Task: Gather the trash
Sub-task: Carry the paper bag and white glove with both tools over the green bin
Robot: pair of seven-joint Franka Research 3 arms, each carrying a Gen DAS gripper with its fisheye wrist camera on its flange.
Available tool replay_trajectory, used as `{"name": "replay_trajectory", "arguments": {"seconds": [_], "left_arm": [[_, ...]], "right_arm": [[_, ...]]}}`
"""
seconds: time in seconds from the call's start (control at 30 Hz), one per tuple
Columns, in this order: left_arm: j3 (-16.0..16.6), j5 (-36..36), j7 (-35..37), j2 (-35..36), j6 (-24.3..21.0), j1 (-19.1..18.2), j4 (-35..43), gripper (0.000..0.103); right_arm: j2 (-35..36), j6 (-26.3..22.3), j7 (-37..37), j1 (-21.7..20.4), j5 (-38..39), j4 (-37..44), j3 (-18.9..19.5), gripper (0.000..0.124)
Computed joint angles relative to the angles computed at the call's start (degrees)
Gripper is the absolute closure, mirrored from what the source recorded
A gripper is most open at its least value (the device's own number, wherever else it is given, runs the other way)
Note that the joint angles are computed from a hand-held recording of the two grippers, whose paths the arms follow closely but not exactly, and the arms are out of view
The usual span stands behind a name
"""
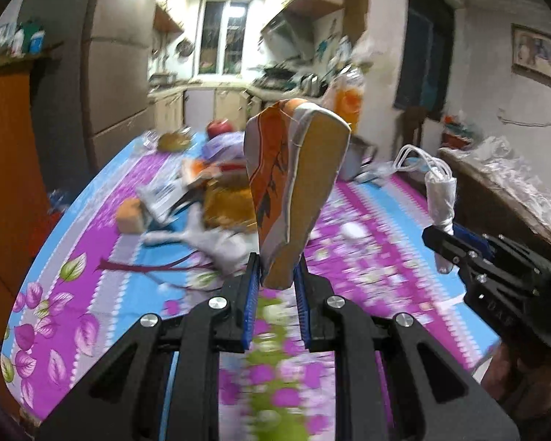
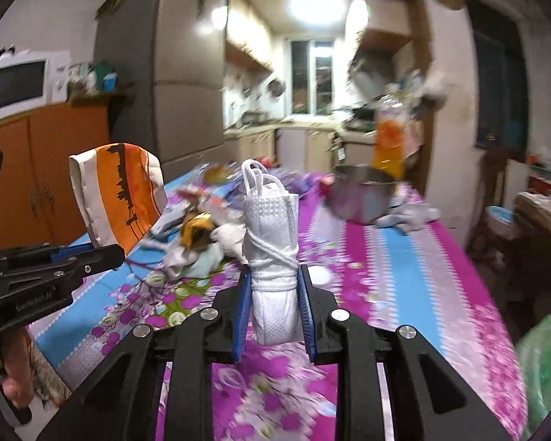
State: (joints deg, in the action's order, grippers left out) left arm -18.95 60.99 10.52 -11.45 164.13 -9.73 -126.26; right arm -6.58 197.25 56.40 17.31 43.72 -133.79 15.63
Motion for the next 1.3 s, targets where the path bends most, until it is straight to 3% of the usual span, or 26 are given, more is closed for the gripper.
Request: {"name": "replay_trajectory", "arguments": {"seconds": [0.1,0.23,0.4,0.5,0.8,1.0,1.17,1.23,1.3], "left_arm": [[-1.9,3.1,-1.8,1.1,-1.1,-0.8,2.5,0.086],[-1.9,3.7,-0.9,4.2,-0.9,-3.5,6.3,0.086],[-1.3,4.8,0.6,8.6,-0.7,-7.3,11.3,0.086],[-0.9,5.0,2.1,12.1,-0.9,-10.1,15.4,0.086],[1.6,-1.0,12.5,23.8,0.4,-18.3,28.4,0.086],[0.7,-10.6,24.6,32.3,0.3,-21.9,38.5,0.086],[-2.2,-19.6,37.7,40.8,-3.2,-24.3,49.2,0.086],[-3.2,-23.2,42.7,44.9,-6.1,-25.7,54.7,0.086],[-4.0,-26.7,47.2,48.8,-9.1,-27.1,60.3,0.086]], "right_arm": [[-4.7,2.1,-3.5,-3.0,6.8,-3.3,3.1,0.099],[-10.4,2.2,-9.6,-10.8,16.7,-5.6,9.2,0.099],[-19.1,-2.1,-12.5,-22.1,24.0,-9.3,16.0,0.098],[-24.4,-5.0,-10.8,-27.3,24.5,-12.4,17.9,0.098],[-35.2,-11.3,-5.0,-38.8,18.8,-19.0,15.8,0.098],[-37.9,-15.2,-1.7,-46.1,12.6,-20.6,12.4,0.098],[-34.9,-19.2,-0.5,-49.6,7.1,-19.5,6.4,0.098],[-32.2,-21.6,1.2,-52.7,4.0,-17.5,5.9,0.098],[-30.1,-23.3,1.8,-53.2,1.9,-16.4,4.0,0.098]]}}
